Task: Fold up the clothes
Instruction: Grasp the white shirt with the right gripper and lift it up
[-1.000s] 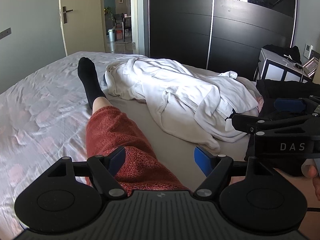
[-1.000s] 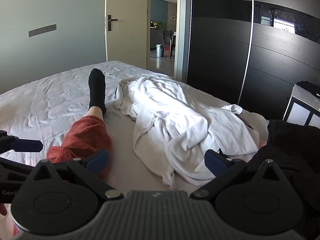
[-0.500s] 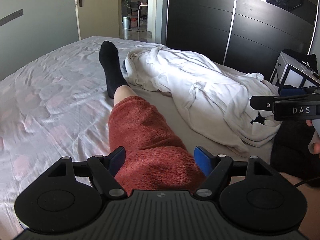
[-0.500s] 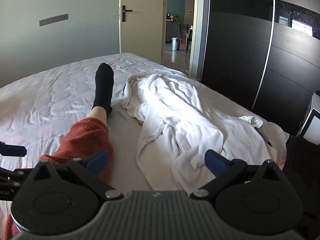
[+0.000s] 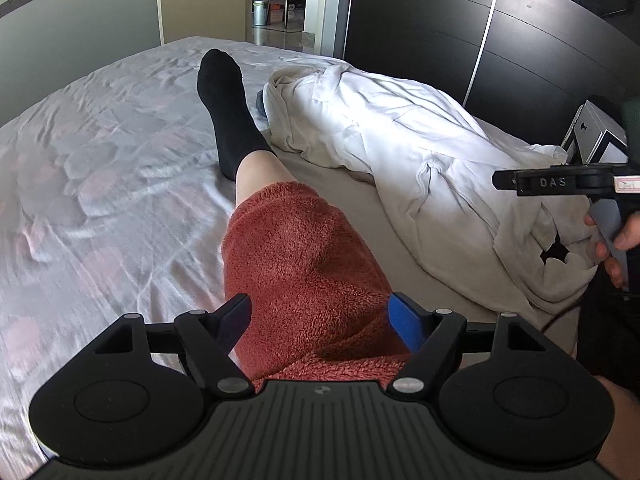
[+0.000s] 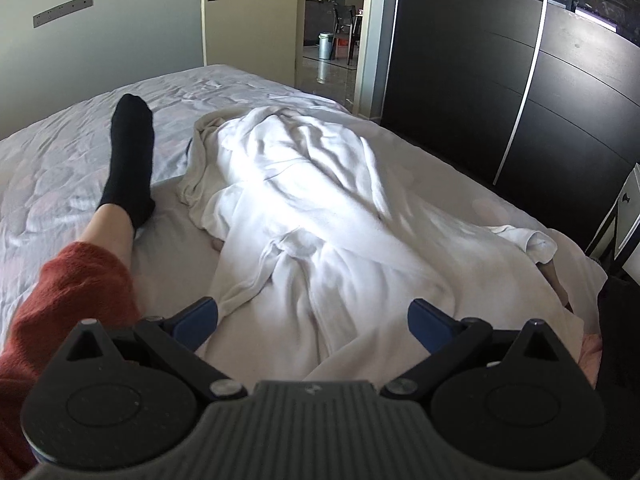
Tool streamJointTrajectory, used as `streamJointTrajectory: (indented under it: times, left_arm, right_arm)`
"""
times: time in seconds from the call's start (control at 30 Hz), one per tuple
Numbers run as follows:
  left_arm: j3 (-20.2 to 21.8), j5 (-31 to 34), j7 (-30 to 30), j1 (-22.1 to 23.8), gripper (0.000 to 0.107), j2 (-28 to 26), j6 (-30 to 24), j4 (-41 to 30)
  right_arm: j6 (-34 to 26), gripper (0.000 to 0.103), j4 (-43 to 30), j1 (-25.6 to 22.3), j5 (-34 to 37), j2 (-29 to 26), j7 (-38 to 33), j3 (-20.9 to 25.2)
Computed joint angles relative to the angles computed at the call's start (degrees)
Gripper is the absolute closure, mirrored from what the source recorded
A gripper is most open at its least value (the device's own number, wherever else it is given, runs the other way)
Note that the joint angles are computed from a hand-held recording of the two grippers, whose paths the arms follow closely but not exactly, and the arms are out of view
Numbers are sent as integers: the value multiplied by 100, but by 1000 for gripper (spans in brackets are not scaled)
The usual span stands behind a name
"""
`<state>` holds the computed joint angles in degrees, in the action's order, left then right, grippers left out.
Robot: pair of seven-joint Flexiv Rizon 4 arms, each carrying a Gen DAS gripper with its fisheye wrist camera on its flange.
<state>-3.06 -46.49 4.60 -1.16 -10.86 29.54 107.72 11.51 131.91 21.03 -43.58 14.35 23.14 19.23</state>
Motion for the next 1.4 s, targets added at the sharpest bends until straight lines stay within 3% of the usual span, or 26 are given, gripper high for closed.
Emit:
streamJointTrajectory:
  times: [0.17, 0.27, 0.33, 0.4, 0.43, 0.5, 0.73, 0.93, 1.17, 1.4]
  left_arm:
    - [-65, 124, -178, -70, 17, -176, 181, -119]
    - [-114, 198, -229, -106, 17, -284, 399, -178]
    - [-144, 230, -269, -109, 17, -345, 493, -224]
    - [-161, 248, -327, -79, 17, -400, 495, -292]
    - [-166, 258, -353, -61, 17, -425, 490, -329]
    - [-167, 256, -350, -24, 17, -449, 552, -354]
    - [-103, 174, -546, 229, 18, -522, 584, -562]
    - [-31, -58, -798, 530, 20, -589, 702, -844]
    - [-4, -497, -1047, 946, 21, -740, 993, -1266]
    - [6, -828, -1459, 1407, 21, -1039, 1349, -1795]
  right_arm:
    - [142, 5, 314, -387, -201, 42, -576, -362]
    - [306, 20, 429, -612, -227, 28, -861, -518]
    - [476, 48, 471, -730, -158, 25, -975, -583]
    - [549, 62, 463, -816, -87, -15, -1070, -605]
    - [514, 75, 444, -838, -121, -25, -1079, -573]
    - [433, 92, 379, -850, -231, -20, -1100, -510]
    - [128, 94, -359, -761, -1551, -164, -1435, -416]
    - [536, 94, -1608, -602, -3074, -776, -2167, -555]
    - [1809, 95, -3331, -130, -4231, -1923, -2491, -926]
    - [3975, 95, -5160, 437, -4682, -3191, -2368, -1486]
